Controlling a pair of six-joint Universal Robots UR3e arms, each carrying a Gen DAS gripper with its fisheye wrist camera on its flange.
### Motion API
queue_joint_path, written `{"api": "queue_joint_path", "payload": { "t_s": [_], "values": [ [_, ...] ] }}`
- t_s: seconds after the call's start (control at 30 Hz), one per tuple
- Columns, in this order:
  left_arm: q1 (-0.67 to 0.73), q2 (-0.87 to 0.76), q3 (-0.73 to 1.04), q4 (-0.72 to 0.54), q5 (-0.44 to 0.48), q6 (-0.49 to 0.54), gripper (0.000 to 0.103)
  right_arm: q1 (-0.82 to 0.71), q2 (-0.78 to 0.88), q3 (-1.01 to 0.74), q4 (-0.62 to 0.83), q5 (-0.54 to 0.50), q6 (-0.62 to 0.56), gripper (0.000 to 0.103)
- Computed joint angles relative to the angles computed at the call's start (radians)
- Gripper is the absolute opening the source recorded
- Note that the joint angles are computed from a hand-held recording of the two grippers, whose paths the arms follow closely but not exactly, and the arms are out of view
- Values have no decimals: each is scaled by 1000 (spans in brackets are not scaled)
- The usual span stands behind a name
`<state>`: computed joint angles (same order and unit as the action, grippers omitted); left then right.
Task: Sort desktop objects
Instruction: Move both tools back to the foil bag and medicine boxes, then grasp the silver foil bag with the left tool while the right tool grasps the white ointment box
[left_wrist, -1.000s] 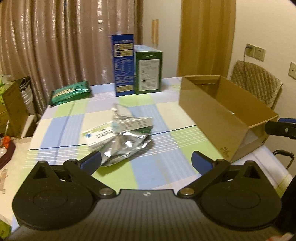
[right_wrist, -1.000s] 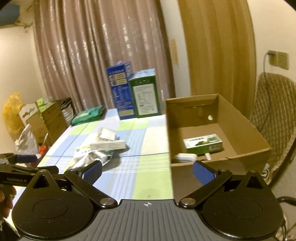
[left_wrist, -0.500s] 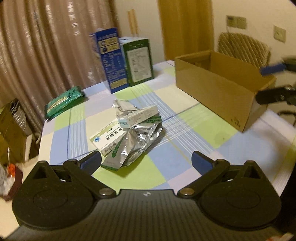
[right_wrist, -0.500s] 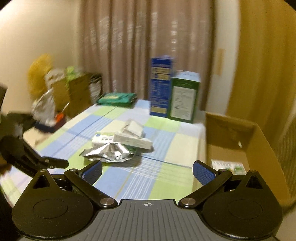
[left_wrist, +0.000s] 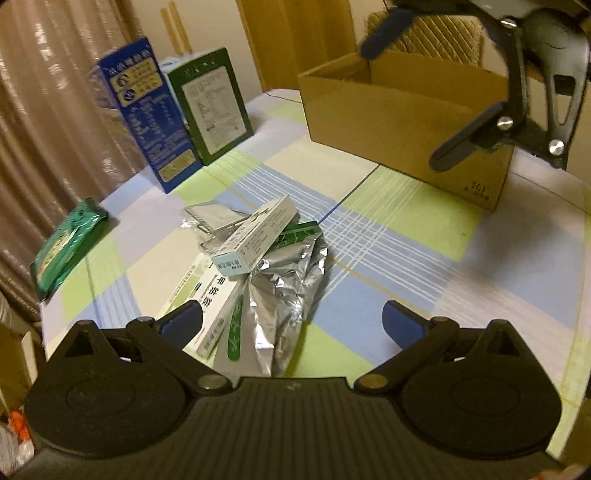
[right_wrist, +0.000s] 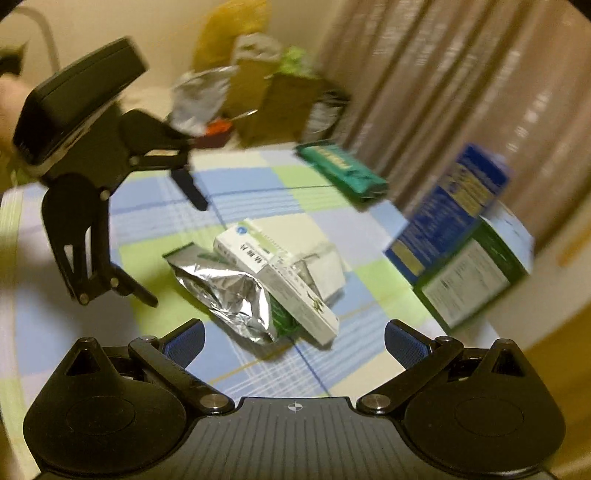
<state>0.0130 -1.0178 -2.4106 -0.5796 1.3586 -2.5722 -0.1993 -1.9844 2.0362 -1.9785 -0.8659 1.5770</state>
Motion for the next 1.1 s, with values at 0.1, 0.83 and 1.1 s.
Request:
{"api": "queue_joint_path", "payload": {
  "t_s": [0.1,0.83,1.1],
  "values": [
    [21,-127,4,85,-21,53,102,111,205,-85,-138,-69,47,101],
    [91,-520,68,269,-104,231,80,438,1016,-891,1,-310,16,61],
    [133,-533,87,212,-148,297,80,484,1183,-1168,171,-353,77,58]
  ]
}}
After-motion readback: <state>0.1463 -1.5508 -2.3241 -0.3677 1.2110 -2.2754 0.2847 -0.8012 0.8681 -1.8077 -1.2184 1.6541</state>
